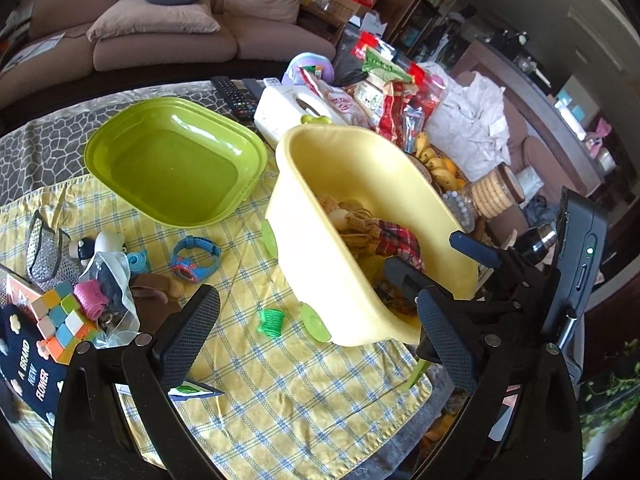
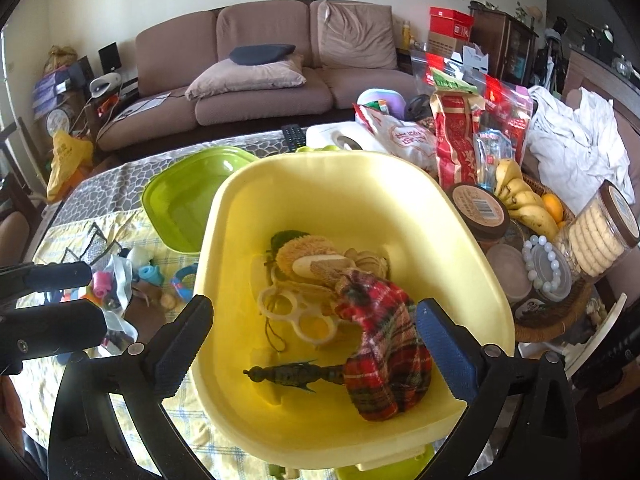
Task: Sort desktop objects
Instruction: 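Withdraw both tools from the yellow tub toward the table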
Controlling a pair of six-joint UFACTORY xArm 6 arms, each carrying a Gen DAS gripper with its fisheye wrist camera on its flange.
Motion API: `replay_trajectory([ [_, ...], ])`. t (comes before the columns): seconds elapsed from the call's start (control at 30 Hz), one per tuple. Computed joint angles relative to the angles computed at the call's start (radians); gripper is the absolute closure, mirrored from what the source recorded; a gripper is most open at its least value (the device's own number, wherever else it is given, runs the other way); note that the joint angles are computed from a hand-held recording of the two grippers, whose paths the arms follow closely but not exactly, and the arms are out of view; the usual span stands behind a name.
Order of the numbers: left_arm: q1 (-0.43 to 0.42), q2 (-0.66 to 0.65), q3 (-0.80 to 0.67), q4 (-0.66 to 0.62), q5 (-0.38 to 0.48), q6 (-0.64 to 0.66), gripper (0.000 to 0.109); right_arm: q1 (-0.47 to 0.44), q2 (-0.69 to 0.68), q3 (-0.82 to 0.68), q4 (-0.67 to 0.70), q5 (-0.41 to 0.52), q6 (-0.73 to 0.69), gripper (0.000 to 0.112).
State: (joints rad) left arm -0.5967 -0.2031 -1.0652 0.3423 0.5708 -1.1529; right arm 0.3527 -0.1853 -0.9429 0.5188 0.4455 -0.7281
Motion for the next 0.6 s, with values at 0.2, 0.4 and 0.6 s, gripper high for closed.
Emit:
replay_trajectory([
  [0.2, -0.004, -0.125, 0.103, 0.073, 0.045, -0.093, 0.006, 0.043, -0.024, 0.022, -0.017, -0.005, 0.023, 0.010],
  [0.4, -0.011, -0.269, 0.221, 0.138, 0.102, -0.197, 0.006, 0.087, -0.050, 0.043, -0.005, -0.003, 0.043, 0.010],
  [0.6, -0.002, -0.417, 0.358, 0.157, 0.131, -0.268, 0.006, 0.150, -0.072, 0.066, -0.040, -0.018, 0.089, 0.010],
])
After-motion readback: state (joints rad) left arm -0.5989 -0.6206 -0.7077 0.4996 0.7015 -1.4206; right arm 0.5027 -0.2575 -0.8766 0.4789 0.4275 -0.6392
